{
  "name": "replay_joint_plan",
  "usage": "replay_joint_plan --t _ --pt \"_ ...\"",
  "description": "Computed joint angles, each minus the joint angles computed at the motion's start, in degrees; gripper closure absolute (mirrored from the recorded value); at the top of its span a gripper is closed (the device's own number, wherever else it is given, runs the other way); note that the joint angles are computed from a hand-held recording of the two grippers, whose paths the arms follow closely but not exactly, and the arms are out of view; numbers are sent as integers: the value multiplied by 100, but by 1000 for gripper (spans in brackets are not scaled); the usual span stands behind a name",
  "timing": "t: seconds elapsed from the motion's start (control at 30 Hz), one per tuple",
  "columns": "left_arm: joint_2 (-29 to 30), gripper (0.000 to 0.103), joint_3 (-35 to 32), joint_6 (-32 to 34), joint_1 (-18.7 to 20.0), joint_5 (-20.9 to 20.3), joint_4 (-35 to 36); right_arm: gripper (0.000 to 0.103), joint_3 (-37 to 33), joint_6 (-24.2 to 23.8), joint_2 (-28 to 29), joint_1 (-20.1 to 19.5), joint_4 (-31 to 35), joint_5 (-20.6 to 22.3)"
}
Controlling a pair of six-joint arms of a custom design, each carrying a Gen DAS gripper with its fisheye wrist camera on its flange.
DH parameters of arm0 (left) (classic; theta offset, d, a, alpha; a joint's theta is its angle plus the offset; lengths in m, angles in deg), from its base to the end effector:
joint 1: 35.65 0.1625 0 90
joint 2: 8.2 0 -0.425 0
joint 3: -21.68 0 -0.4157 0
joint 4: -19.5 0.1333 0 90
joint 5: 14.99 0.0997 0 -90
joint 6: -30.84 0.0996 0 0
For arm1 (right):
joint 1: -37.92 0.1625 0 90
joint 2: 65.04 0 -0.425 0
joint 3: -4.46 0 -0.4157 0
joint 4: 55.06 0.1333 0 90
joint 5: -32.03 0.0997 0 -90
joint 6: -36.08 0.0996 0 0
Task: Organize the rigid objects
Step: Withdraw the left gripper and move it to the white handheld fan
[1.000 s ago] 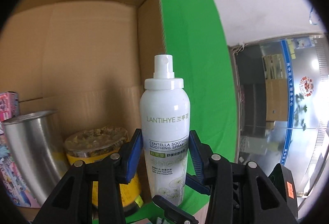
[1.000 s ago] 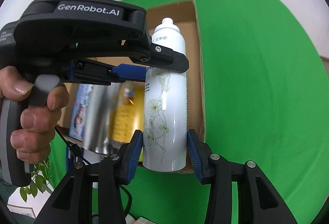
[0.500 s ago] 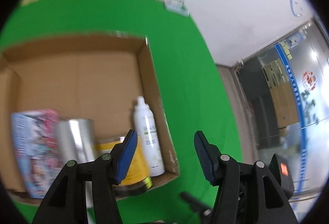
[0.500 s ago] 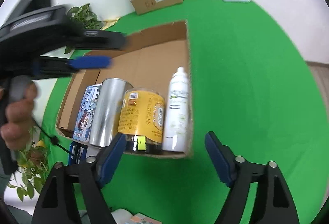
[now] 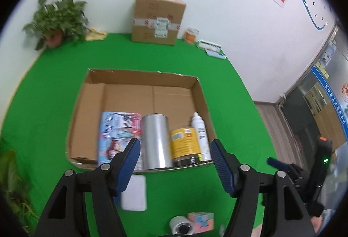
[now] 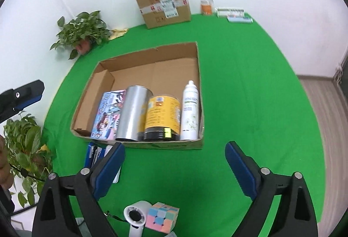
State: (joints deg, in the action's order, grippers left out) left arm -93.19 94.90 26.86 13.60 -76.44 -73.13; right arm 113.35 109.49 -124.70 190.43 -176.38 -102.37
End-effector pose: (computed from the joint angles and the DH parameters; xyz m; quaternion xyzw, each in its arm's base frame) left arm -0.2301 -0.5441 0.6107 0.2739 0.9222 -0.2054 0.1800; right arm 0.5254 -0.2017 0.1161 -0.0283 -0.9160 0.2919 0.2736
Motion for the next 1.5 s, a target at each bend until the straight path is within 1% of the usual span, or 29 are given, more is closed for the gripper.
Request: replay_joint_plan --t 0.1,0.17,0.23,0.33,0.37,0.43,0.5,0.53,0.6,0.67,0.77,0.8,0.83,0.9,0.97,1.03,1.1,1.17,1.27,1.33,1.37,1.4,1.5 --pt "-264 37 109 287 -64 176 -180 5 -562 372 247 301 676 -110" --pt "-439 36 148 466 -58 162 -304 4 -908 575 464 453 1013 -154" --pt "-573 29 136 590 -25 134 -271 4 -1354 844 764 620 1404 -126" --pt "-845 24 214 733 -27 395 -141 1 -1835 1098 1108 827 1703 -24" --pt "-967 24 276 819 -9 440 -133 1 -1936 1029 1197 887 1688 40" --pt "-1140 23 318 889 46 434 6 1 -2078 967 1327 955 1691 213" --pt "-1257 23 319 872 146 407 228 1 -2262 1153 1500 1077 1788 346" --pt "-1298 23 291 827 228 368 414 1 -2385 1296 1590 1154 1919 377" --pt "-1302 23 172 707 372 228 824 1 -2433 1445 1659 1257 1975 421" --pt "-1257 23 -21 572 580 -58 1322 1 -2393 1546 1660 1357 1908 448" --pt "-1187 23 -195 475 861 -482 1818 1 -2426 1767 1692 1509 2080 465" --pt "-1198 23 -187 452 917 -538 1924 1 -2399 1862 1691 1532 2093 535" --pt "-1194 23 -192 420 959 -538 2056 1 -2342 1936 1684 1528 2026 676" --pt "-1242 23 -119 428 984 -495 2157 1 -2114 1906 1596 1454 1737 936" --pt "-1281 23 -60 413 978 -447 2264 1 -1945 1774 1558 1403 1456 1108" --pt "-1340 23 35 337 975 -427 2307 1 -1733 1496 1546 1313 1074 1404" --pt "-1418 23 153 226 987 -398 2354 1 -1518 1345 1525 1181 836 1731" --pt "-1489 23 272 53 937 -277 2464 1 -1185 1289 1487 1052 388 2093" --pt "-1599 23 465 -211 839 -121 2590 2 -737 1214 1457 886 -170 2459" --pt "-1656 23 623 -471 791 -12 2701 6 -507 1272 1442 827 -373 2647" --pt "-1676 23 695 -577 780 13 2737 6 -400 1272 1425 811 -511 2690" --pt "-1688 23 769 -689 787 14 2773 6 -185 1254 1392 780 -801 2778" --pt "-1690 23 1043 -978 886 -159 2735 13 207 1126 1369 719 -1368 2881"
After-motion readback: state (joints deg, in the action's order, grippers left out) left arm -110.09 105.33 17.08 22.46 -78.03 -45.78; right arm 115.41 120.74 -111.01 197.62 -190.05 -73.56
